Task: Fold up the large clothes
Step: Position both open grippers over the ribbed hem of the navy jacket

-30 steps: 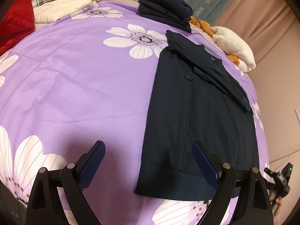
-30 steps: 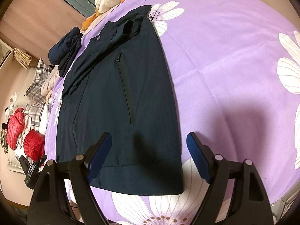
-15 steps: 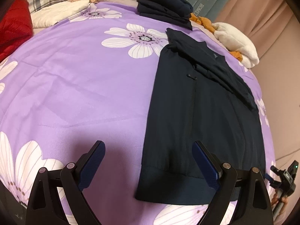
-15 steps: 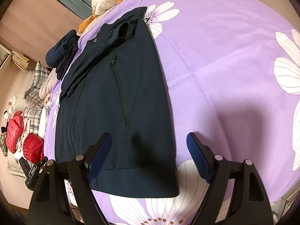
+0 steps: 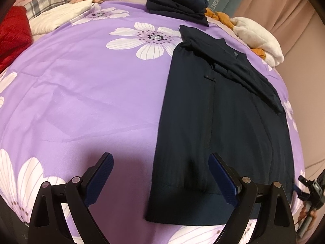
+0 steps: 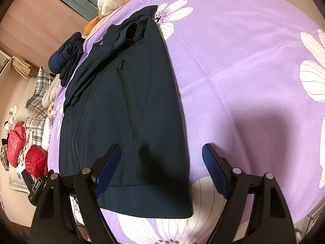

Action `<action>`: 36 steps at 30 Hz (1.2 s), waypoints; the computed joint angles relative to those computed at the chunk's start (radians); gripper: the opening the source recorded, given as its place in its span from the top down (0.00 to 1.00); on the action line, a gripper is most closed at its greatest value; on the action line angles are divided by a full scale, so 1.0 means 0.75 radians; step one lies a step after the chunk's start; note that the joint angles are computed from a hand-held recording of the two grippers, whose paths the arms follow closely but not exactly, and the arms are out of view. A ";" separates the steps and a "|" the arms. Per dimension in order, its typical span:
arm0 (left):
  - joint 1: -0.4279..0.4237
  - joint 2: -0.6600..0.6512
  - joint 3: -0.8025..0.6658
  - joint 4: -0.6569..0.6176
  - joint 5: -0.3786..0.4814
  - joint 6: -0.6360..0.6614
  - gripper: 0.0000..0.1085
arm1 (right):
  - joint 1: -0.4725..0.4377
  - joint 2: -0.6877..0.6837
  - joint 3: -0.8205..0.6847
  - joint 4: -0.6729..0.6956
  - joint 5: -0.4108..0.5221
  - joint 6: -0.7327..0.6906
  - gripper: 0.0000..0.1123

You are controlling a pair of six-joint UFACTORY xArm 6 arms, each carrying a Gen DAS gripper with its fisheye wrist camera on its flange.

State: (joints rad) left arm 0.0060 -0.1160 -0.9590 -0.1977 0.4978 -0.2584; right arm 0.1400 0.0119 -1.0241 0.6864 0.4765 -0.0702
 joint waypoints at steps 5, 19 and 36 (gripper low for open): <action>-0.007 0.012 -0.013 0.024 0.019 -0.011 0.12 | 0.006 0.010 -0.007 0.004 0.004 -0.009 0.26; -0.022 0.070 -0.080 -0.006 0.086 0.056 0.12 | 0.026 0.082 -0.094 0.005 0.049 -0.049 0.20; -0.050 0.160 -0.168 -0.158 0.127 0.250 0.12 | 0.042 0.213 -0.236 0.038 0.054 -0.125 0.15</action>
State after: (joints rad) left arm -0.0314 0.0040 -1.0851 -0.3162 0.5932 -0.0708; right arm 0.1717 0.1720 -1.2009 0.7148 0.5169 -0.1640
